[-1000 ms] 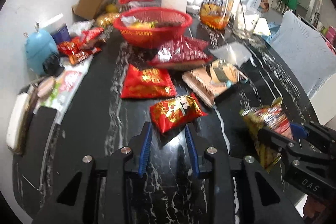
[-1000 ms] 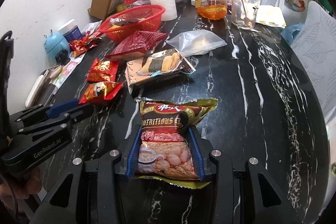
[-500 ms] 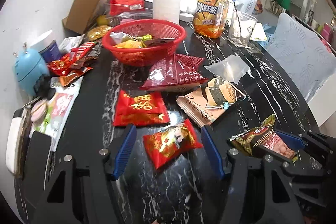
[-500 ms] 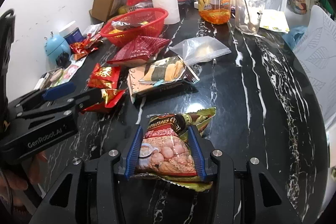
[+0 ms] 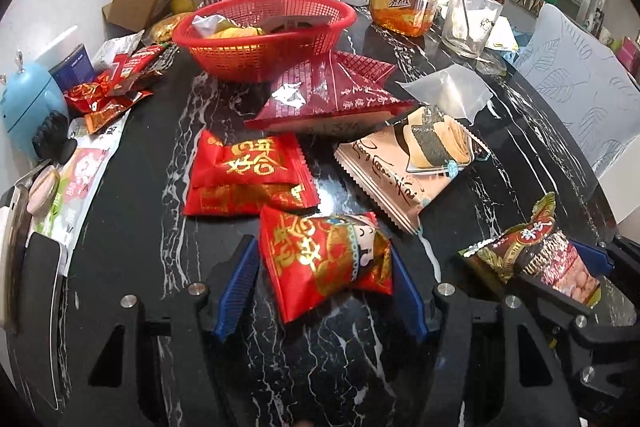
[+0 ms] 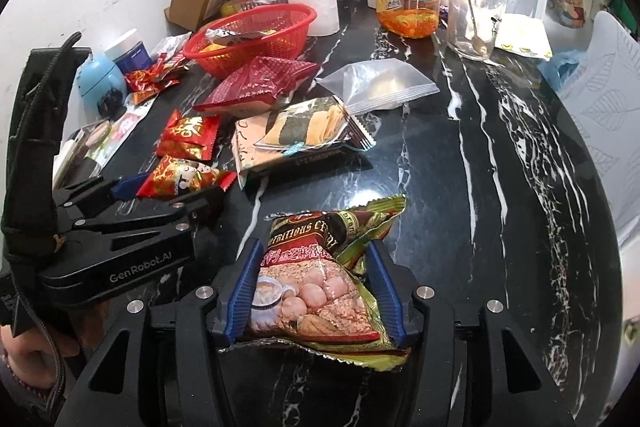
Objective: Organize snacks
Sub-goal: 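Carry the red bag and peanut bag in both grippers over the red basket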
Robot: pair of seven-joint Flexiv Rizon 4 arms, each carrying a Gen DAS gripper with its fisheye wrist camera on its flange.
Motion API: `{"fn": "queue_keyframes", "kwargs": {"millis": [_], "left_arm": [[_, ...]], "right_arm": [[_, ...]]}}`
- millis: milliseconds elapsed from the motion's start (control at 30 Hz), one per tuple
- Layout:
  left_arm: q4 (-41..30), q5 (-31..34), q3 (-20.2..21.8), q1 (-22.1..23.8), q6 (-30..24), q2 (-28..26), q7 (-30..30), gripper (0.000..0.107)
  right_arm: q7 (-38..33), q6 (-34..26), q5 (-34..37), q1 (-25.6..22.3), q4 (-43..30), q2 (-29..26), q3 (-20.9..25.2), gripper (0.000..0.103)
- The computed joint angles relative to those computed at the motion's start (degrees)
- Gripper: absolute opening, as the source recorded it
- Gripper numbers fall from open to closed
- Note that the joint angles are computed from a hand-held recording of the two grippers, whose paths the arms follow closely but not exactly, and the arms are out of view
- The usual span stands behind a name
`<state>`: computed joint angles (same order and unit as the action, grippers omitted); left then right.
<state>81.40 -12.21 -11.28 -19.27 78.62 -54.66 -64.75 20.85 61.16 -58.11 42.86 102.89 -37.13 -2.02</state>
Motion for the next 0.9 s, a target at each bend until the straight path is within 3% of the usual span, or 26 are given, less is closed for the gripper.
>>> {"fn": "queue_keyframes", "kwargs": {"millis": [167,200,233,333,667,900], "left_arm": [[1.0,-0.6,-2.8,1.8,1.9,-0.3,1.4,0.063],[1.2,-0.9,-3.4,2.2,2.3,-0.4,1.8,0.061],[1.5,-1.1,-4.2,2.7,2.8,-0.5,2.2,0.053],[2.3,-1.8,-5.7,3.9,3.7,-0.4,3.0,0.048],[6.9,-3.2,-9.7,7.1,4.7,1.7,6.1,0.047],[11.6,-3.7,-12.1,9.6,6.0,4.2,8.1,0.047]], "right_arm": [[0.8,0.7,-0.1,-0.1,0.5,0.0,-0.2,0.056],[1.1,0.8,-0.5,0.0,0.6,0.0,-0.4,0.056],[1.2,0.7,-0.7,0.1,0.7,0.0,-0.4,0.056],[1.2,0.3,-1.4,0.2,0.7,0.0,-0.5,0.055],[4.6,-0.9,-5.3,0.2,1.3,0.9,-0.4,0.04],[5.6,-1.3,-6.3,-0.1,1.5,1.1,0.7,0.039]]}}
